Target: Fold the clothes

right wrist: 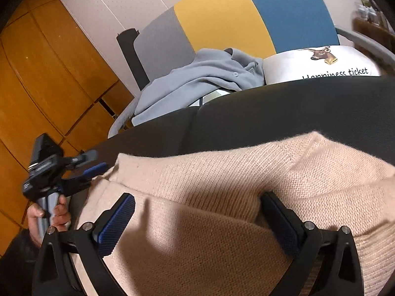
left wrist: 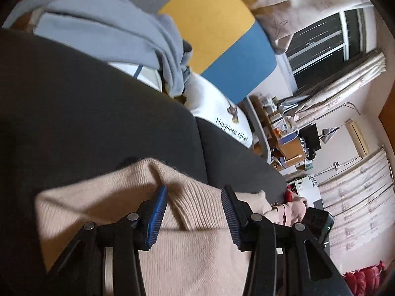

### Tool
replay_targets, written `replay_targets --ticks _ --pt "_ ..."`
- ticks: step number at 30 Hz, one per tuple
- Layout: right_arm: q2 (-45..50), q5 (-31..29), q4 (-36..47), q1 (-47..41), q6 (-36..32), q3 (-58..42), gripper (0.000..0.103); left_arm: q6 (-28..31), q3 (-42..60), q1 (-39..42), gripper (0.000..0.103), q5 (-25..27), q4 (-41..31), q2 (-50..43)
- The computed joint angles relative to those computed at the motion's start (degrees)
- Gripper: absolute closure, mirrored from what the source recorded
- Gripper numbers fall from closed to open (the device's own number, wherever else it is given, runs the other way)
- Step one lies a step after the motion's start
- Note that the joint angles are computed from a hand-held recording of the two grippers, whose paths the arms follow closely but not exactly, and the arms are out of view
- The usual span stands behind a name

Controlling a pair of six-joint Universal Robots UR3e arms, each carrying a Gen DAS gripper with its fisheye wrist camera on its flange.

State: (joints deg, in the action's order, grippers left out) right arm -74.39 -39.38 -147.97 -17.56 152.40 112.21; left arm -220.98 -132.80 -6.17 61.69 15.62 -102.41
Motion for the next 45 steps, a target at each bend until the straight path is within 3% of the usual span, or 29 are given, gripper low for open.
replay_targets --ticks 2,4,6,8,11,15,18,23,24,28,30,33,35,37,38,40,45 --pt "-0.49 1.34 0.39 -1.08 -1.0 1.17 0.0 -1.28 1.19 0.56 0.058 -0.01 1.97 -2.32" --pt "-0.98 2.13 0.36 -1.79 -1.71 2.25 0.0 -3.65 1.66 0.32 0.057 5.35 2.99 -3.73" --pt "-1.18 2.22 0.17 -1.92 -1.81 2.55 0.0 -4.78 0.22 1.58 0.08 6.95 6.8 -6.14" --pt "-1.32 2.38 0.12 -2.07 -1.91 2.72 0.0 -4.91 -0.94 2.04 0.084 7.28 8.16 -6.26" --pt "-1.33 2.94 -0.1 -2.39 -2.07 3.12 0.0 -6.12 -2.1 -0.23 0.066 12.61 5.42 -1.14" --pt "-1.17 3.47 -0.08 -2.65 -1.97 3.11 0.0 -7.66 -5.47 -5.63 0.064 21.84 0.68 10.14" --pt "-1.11 3.33 -0.3 -2.5 -1.62 2.97 0.0 -7.87 -5.69 -15.59 0.064 31.3 -5.4 16.14" --pt "-1.11 2.72 -0.23 -2.08 -1.14 2.49 0.0 -14.75 -1.45 -35.23 0.063 48.38 -14.61 13.0" --pt "-1.1 2.53 -0.17 -1.96 -1.04 2.34 0.0 -16.59 -0.91 -37.4 0.063 49.92 -15.99 11.58" --pt "-0.92 0.07 0.85 -0.56 -0.44 0.49 0.0 -20.39 -4.2 -36.7 0.064 50.31 -10.28 7.77" --pt "-3.2 -0.67 7.81 -1.24 -2.83 -1.02 0.0 -19.47 -3.36 -35.77 0.066 50.85 -11.86 7.44" --pt "-11.69 4.24 25.95 -8.31 -11.62 0.89 0.0 -17.73 0.5 -36.06 0.064 52.36 -17.37 6.43" --pt "-17.29 6.48 43.23 -14.44 -21.23 0.42 0.0 -17.37 2.06 -36.71 0.062 52.78 -20.75 7.11" --pt "-22.02 5.77 67.23 -24.19 -37.1 -1.98 0.0 -16.8 2.3 -36.9 0.062 52.3 -23.63 9.52" --pt "-22.88 2.92 76.6 -29.14 -43.32 -3.74 0.0 -16.84 1.78 -37.49 0.061 52.34 -24.46 11.12" --pt "-24.03 -4.02 87.63 -39.17 -51.78 -5.67 0.0 -18.31 -0.8 -40.52 0.059 53.81 -24.35 14.76" --pt "-20.11 -21.07 98.69 -59.49 -63.62 -8.52 0.0 -32.2 -8.36 -56.54 0.057 62.88 -30.74 25.76"
